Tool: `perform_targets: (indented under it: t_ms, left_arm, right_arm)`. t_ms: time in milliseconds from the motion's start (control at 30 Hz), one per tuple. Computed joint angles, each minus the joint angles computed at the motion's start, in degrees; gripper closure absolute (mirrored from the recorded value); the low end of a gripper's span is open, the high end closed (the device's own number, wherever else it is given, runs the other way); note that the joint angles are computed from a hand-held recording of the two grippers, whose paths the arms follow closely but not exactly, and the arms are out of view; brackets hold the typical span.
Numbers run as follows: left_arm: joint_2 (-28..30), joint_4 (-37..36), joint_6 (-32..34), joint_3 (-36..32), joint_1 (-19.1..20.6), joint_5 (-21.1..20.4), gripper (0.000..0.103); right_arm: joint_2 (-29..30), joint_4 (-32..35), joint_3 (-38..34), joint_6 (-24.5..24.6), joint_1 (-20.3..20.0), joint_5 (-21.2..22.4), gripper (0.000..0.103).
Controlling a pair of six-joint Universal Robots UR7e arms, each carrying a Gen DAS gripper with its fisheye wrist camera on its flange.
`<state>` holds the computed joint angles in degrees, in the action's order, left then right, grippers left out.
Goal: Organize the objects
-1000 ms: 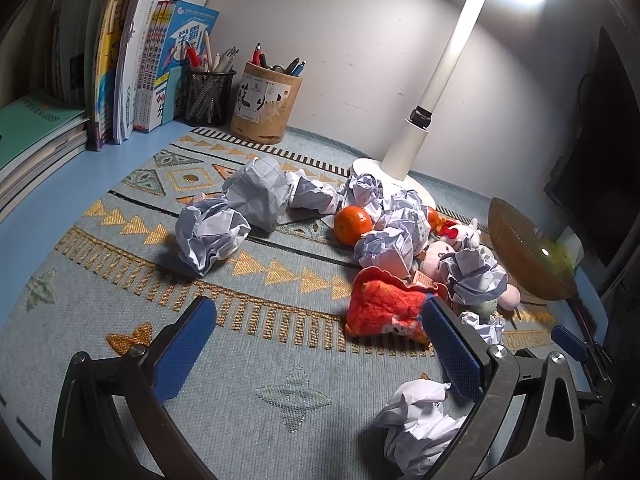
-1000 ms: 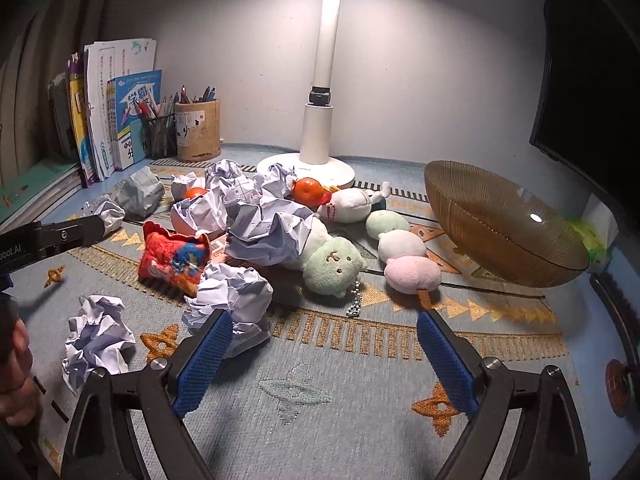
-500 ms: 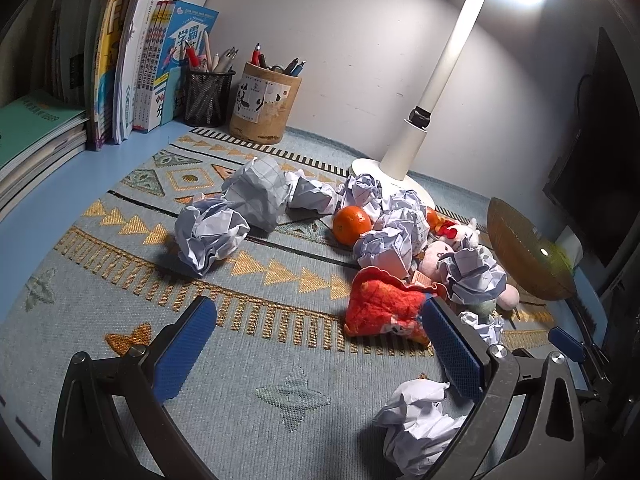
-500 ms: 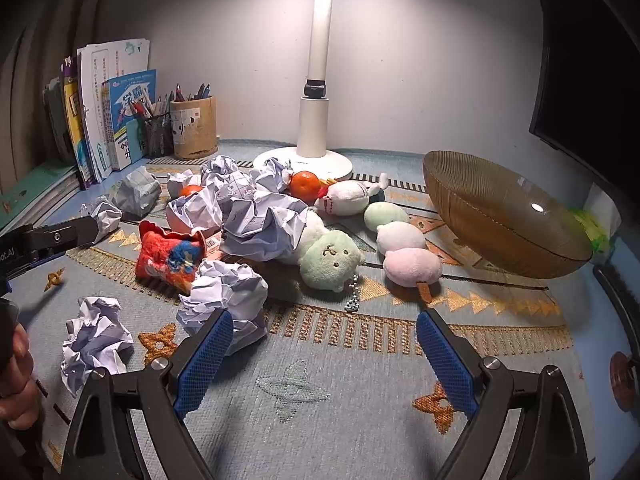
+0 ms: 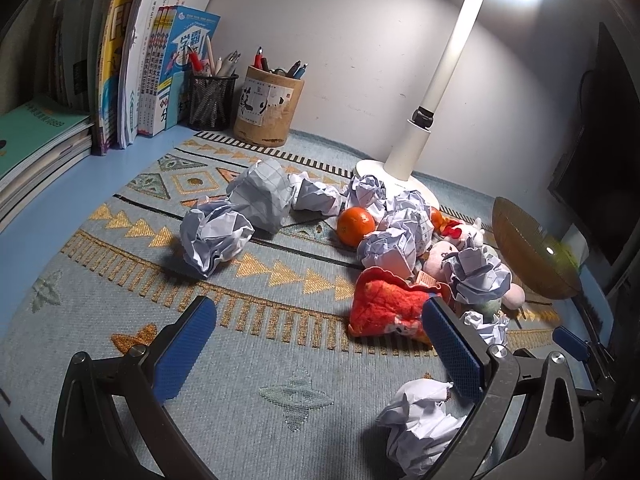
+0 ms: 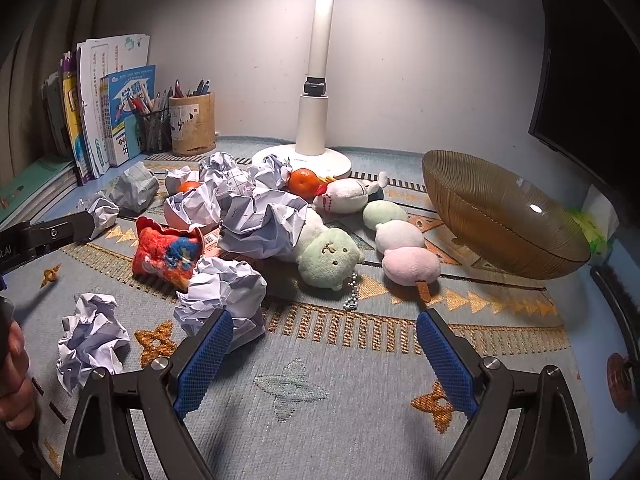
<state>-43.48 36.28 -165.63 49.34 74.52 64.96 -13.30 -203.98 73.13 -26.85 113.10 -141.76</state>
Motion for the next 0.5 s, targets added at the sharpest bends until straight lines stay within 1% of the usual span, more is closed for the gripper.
perform_targets:
  t_ms: [167, 333, 400, 433, 500]
  left_arm:
    - [-0.4, -1.2, 1.2, 1.1, -0.4, -1.0, 0.001]
    - [-1.7, -2.5, 1.9, 2.9, -0.7, -1.0, 0.001]
    - [-3.1, -2.0, 0.7, 4.6, -0.6, 0.7, 0.001]
    - [-4.2, -1.8, 0.4, 6.1, -0.6, 2.0, 0.001]
    - [-6.2, -1.0, 0.5, 9.3, -0.7, 4.1, 0.001]
  right_arm:
    - [-0.9, 3.9, 0.4, 3.5, -0.4, 0.0, 0.011]
    - [-1.5, 3.8, 1.3, 4.2, -0.5, 1.0, 0.011]
    - [-3.0, 4.0, 3.3, 5.0, -0.7, 3.8, 0.011]
    - [-4.2, 3.7, 5.0, 5.6, -0.9, 6.2, 0.011]
    - [-7.1, 4.2, 8.7, 9.2, -1.4, 11.7, 0.011]
